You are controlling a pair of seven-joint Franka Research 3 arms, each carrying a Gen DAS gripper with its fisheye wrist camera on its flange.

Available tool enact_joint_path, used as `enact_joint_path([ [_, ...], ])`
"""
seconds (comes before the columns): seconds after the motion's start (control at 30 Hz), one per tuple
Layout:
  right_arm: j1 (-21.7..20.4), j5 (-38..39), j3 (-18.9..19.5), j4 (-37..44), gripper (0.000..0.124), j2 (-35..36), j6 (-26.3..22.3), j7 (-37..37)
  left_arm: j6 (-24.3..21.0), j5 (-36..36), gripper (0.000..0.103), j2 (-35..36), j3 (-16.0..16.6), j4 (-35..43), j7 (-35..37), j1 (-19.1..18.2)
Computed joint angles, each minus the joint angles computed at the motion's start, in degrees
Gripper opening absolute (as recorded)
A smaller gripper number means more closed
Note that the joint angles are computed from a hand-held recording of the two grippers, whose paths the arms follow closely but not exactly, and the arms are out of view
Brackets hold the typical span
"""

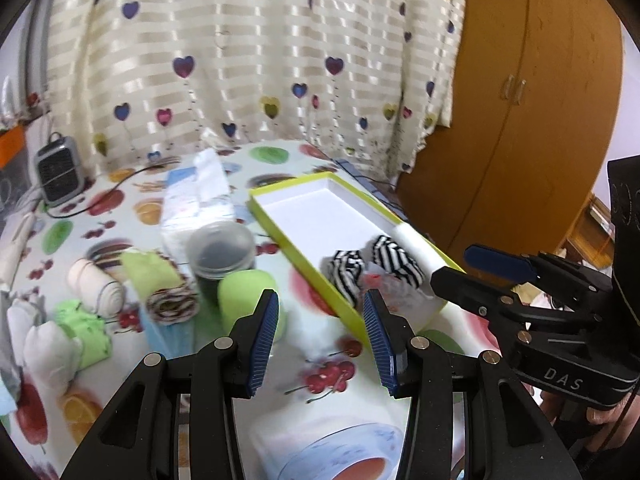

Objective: Organize soft objects
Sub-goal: 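Withdraw both open tools from the tray back over the table items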

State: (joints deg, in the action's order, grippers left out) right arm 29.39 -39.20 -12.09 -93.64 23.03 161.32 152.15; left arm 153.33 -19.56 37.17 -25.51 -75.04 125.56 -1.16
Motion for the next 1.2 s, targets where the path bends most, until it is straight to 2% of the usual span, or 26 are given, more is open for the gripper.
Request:
enact_joint_path([
  [0.27,0.1,3.7,1.7,3.5,0.050,2.3,-0.8,-5.5,2.9,-0.6,0.043,-1.6,0.2,-2.7,-1.5,1.5],
  [0.8,0.9,13.2,3.0,11.8,0.050,7.6,-3.2,-17.3,5.5,1.8,0.043,-1.7,1.3,-3.5,-6.5,3.2],
  [1.2,1.7,19.4,3.7,18.8,0.050,12.1,-5.5,-25.1,5.7,3.2,0.043,-1.0,1.8,-2.7,-9.2,4.5],
])
